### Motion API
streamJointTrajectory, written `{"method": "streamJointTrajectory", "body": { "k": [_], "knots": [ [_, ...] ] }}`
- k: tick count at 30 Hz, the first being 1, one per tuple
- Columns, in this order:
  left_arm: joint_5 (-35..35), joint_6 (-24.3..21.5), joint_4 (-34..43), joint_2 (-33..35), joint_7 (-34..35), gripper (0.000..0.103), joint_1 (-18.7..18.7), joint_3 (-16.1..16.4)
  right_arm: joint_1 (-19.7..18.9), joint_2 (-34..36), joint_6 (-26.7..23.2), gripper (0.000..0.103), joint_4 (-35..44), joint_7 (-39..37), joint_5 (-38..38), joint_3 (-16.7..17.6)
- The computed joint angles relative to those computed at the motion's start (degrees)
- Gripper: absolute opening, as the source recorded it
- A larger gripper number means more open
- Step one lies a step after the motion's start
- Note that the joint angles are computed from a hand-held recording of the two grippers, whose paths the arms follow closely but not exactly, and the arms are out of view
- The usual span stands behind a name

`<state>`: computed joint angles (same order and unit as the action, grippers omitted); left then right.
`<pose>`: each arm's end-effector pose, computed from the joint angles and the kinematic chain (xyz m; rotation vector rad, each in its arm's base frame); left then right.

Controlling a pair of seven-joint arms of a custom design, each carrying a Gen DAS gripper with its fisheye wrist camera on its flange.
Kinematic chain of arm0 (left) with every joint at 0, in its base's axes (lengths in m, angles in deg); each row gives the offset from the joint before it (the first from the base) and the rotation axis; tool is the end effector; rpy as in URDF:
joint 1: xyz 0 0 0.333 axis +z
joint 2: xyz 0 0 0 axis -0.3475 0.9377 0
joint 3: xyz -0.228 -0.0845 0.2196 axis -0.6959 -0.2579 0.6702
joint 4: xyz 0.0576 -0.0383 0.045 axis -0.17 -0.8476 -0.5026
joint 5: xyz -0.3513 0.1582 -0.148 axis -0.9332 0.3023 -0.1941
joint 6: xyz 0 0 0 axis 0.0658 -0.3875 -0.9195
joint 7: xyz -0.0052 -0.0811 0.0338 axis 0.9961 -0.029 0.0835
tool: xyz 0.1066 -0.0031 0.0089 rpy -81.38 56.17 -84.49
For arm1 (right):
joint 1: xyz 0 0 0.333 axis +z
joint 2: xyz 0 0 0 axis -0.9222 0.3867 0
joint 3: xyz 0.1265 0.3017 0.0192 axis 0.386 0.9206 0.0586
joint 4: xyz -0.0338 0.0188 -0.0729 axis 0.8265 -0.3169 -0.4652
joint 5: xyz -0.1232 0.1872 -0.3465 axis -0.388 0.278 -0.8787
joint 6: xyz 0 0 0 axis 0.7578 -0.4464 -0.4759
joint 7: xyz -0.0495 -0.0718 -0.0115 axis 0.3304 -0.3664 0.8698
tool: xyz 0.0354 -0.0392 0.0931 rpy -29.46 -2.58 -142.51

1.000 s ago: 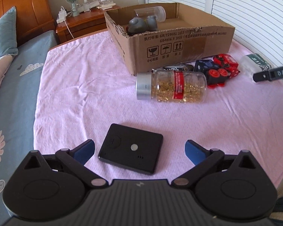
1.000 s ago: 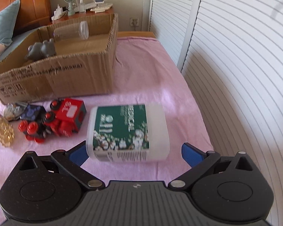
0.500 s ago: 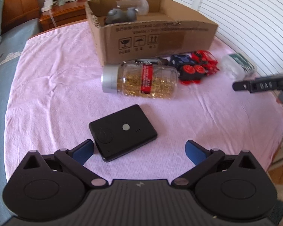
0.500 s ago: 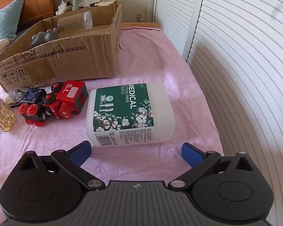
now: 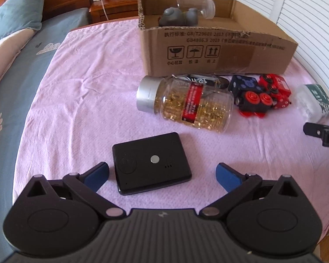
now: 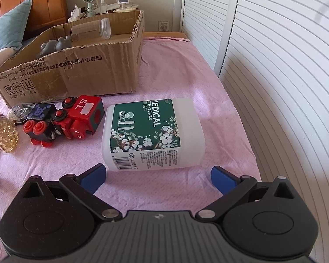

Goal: Organize rigid objects
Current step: 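Grasp the MEDICAL swab box with the right gripper while the left gripper grasps the black power bank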

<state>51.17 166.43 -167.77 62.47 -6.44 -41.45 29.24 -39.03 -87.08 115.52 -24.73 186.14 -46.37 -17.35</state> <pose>0.5699 -0.3819 0.4655 -1.5030 2.3471 -0.6828 0.4828 0.3509 0.5119 -1.5835 2.2411 -0.7701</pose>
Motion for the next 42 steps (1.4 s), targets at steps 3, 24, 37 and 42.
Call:
{"method": "streamJointTrajectory", "body": {
  "k": [3, 24, 37, 42],
  "knots": [
    [1.38, -1.12, 0.8, 0.31, -2.93, 0.103, -0.74, 0.72, -0.01, -0.4, 0.56, 0.103, -0.66, 0.09, -0.43, 0.03],
    [-1.28, 5.22, -2.16, -0.87, 3.12, 0.077, -0.46, -0.19, -0.48, -0.77, 1.88, 0.103, -1.17, -1.45, -0.15, 0.08],
    [8.05, 3.45, -1.35, -0.75, -11.95, 0.073, -3.02, 1.84, -1.71, 1.22, 2.35, 0.103, 2.48, -6.87, 0.86, -0.63],
    [10.33, 3.87, -1.53, -0.73, -14.8, 0.073, -3.02, 1.71, -1.18, 4.51, -0.07, 0.103, 6.77, -12.1, 3.08, -1.65]
  ]
}}
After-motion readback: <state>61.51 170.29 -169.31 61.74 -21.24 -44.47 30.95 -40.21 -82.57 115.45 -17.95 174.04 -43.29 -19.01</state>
